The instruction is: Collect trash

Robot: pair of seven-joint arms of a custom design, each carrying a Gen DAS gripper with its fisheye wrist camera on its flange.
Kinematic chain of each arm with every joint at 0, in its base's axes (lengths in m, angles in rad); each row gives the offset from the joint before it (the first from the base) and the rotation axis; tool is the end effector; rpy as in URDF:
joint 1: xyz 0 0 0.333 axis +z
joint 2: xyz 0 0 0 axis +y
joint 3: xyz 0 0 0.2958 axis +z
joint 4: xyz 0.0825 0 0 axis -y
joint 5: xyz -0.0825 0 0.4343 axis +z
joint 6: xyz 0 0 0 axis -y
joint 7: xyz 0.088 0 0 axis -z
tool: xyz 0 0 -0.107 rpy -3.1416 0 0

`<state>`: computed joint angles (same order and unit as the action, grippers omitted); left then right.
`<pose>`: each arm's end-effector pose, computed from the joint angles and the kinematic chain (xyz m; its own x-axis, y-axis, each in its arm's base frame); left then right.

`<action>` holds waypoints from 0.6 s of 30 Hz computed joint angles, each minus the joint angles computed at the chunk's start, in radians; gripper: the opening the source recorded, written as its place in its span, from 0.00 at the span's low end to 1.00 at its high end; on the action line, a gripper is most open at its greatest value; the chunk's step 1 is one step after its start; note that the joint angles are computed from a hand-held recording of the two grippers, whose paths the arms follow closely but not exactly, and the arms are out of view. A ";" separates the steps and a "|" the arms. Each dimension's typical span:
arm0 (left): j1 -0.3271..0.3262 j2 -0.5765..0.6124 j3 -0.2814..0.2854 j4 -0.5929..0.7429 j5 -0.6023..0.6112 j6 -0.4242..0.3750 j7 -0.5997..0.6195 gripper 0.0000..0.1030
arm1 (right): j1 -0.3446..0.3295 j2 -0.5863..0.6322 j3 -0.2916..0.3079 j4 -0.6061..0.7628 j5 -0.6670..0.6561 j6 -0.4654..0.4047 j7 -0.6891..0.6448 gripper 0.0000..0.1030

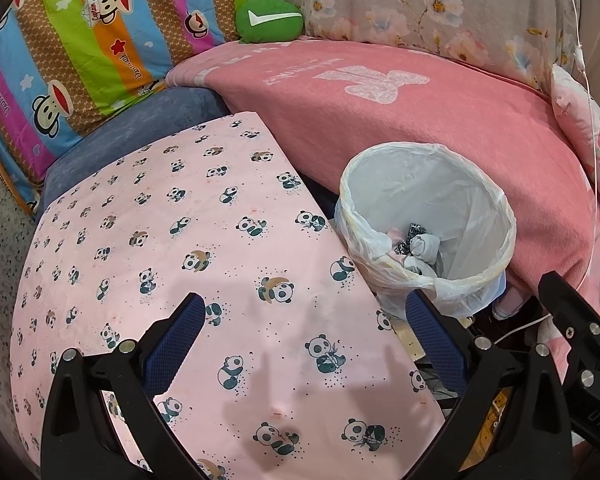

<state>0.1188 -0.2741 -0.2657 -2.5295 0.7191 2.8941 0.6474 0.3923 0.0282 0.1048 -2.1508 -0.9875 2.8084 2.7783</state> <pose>0.5030 -0.1121 0.3770 0.1340 -0.9896 -0.0515 -0.7471 -0.0667 -0.6614 0.5225 0.3290 0.3937 0.1290 -0.9915 0.0160 -0.6813 -0.1004 -0.7251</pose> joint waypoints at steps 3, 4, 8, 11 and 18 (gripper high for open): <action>-0.005 0.000 0.007 -0.002 -0.012 0.004 0.015 0.93 | 0.000 0.000 0.001 0.000 -0.001 -0.001 0.001 0.96; -0.004 0.000 0.006 -0.002 -0.013 0.004 0.016 0.93 | 0.000 0.000 0.000 0.000 -0.001 -0.001 0.001 0.96; -0.005 0.001 0.007 -0.002 -0.021 0.007 0.027 0.93 | 0.000 0.000 0.000 0.001 0.001 -0.002 -0.001 0.96; -0.003 0.001 0.004 -0.002 -0.019 0.007 0.027 0.93 | 0.000 0.000 0.001 0.001 -0.001 -0.002 0.000 0.96; -0.002 0.004 0.003 -0.001 -0.021 0.006 0.031 0.93 | 0.001 0.000 0.001 0.001 0.002 -0.003 -0.001 0.96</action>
<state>0.1167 -0.2704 -0.2627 -2.5309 0.6981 2.9000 0.6780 0.3931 0.0287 0.1056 -2.1494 -0.9858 2.8058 2.7776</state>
